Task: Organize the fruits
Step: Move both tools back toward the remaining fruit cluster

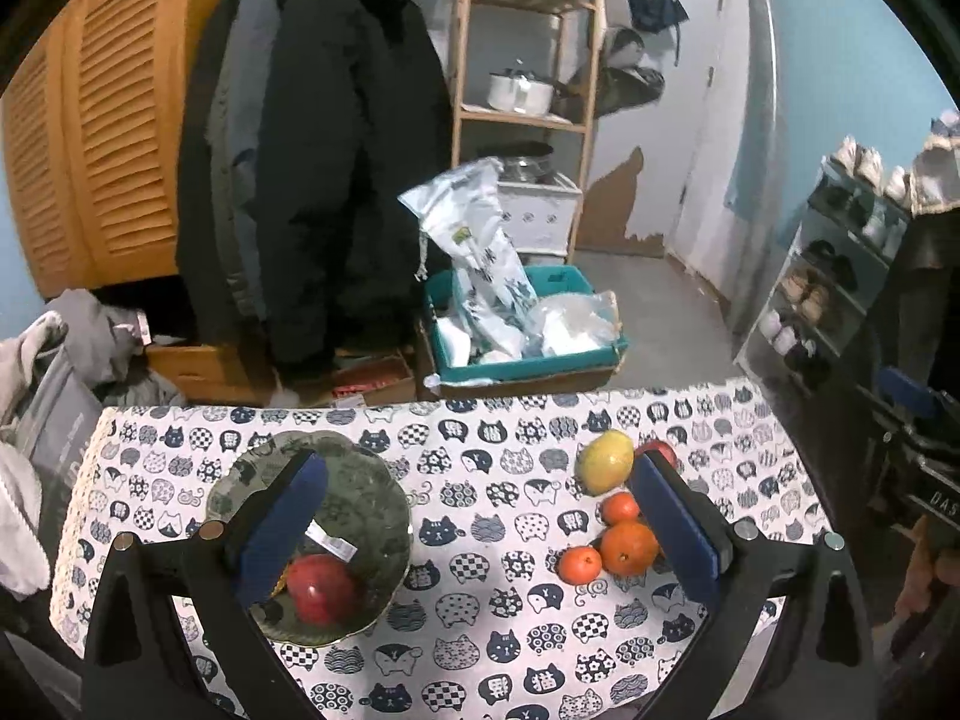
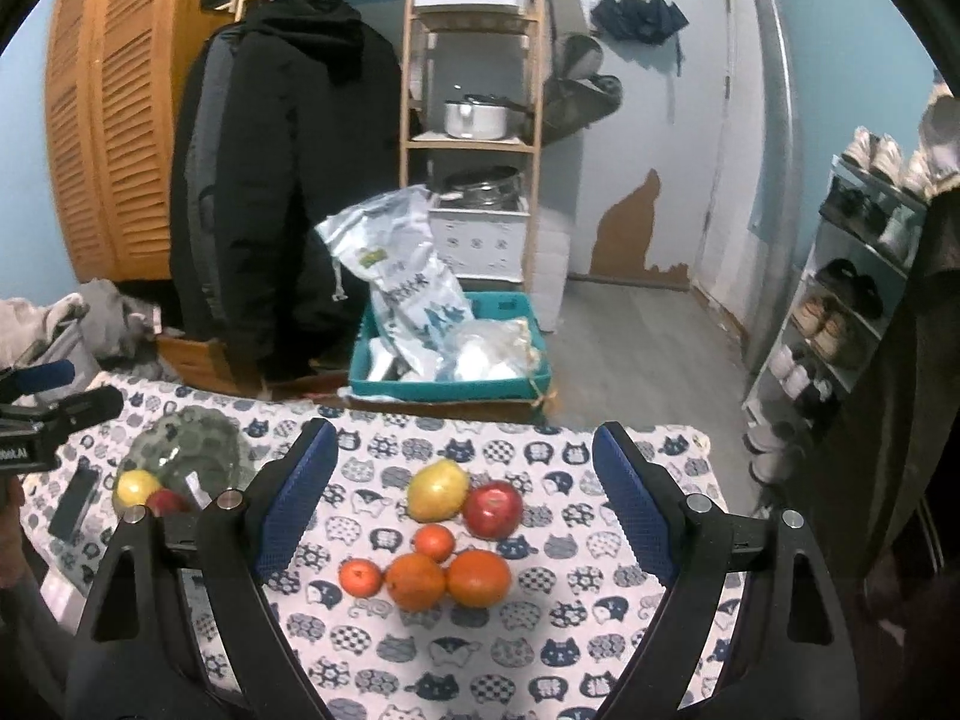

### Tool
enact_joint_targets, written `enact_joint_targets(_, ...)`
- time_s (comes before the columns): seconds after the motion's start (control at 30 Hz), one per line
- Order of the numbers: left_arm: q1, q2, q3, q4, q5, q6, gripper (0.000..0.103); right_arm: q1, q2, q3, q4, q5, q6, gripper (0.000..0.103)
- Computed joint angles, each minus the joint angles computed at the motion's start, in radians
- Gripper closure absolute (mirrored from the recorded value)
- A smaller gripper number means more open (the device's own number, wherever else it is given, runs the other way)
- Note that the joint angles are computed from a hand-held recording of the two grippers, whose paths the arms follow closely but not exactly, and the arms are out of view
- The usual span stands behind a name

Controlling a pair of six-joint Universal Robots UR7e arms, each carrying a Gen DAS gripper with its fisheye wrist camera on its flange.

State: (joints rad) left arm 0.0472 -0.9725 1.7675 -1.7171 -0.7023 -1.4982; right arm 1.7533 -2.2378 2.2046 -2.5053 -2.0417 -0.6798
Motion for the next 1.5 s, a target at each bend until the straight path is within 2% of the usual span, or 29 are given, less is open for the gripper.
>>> enact_joint_targets(0.3, 0.025, 0.07, -0.027, -0.064, -0.04, 0.093, 0.001, -0.149, -0.034, -0.002, 0.025, 0.062, -0.029, 0.016)
enact_joint_targets(0.43, 0.046, 0.092, -0.024, -0.1, -0.068, 0.117, 0.001, -0.191, -0.033, -0.001, 0.034, 0.073, -0.032, 0.016)
enact_joint_targets(0.73, 0.1, 0.146, 0.0, -0.205, -0.149, 0.17, 0.001, -0.258, -0.006, 0.031, 0.013, 0.052, -0.066, 0.016)
enact_joint_targets(1.13, 0.165, 0.209, 0.031, -0.326, -0.256, 0.219, 0.001, -0.395, 0.035, 0.046, 0.064, 0.072, -0.032, 0.016)
enact_joint_targets(1.5, 0.216, 0.281, 0.04, -0.426, -0.322, 0.293, 0.001, -0.478, 0.086, 0.082, 0.041, 0.044, -0.034, 0.016)
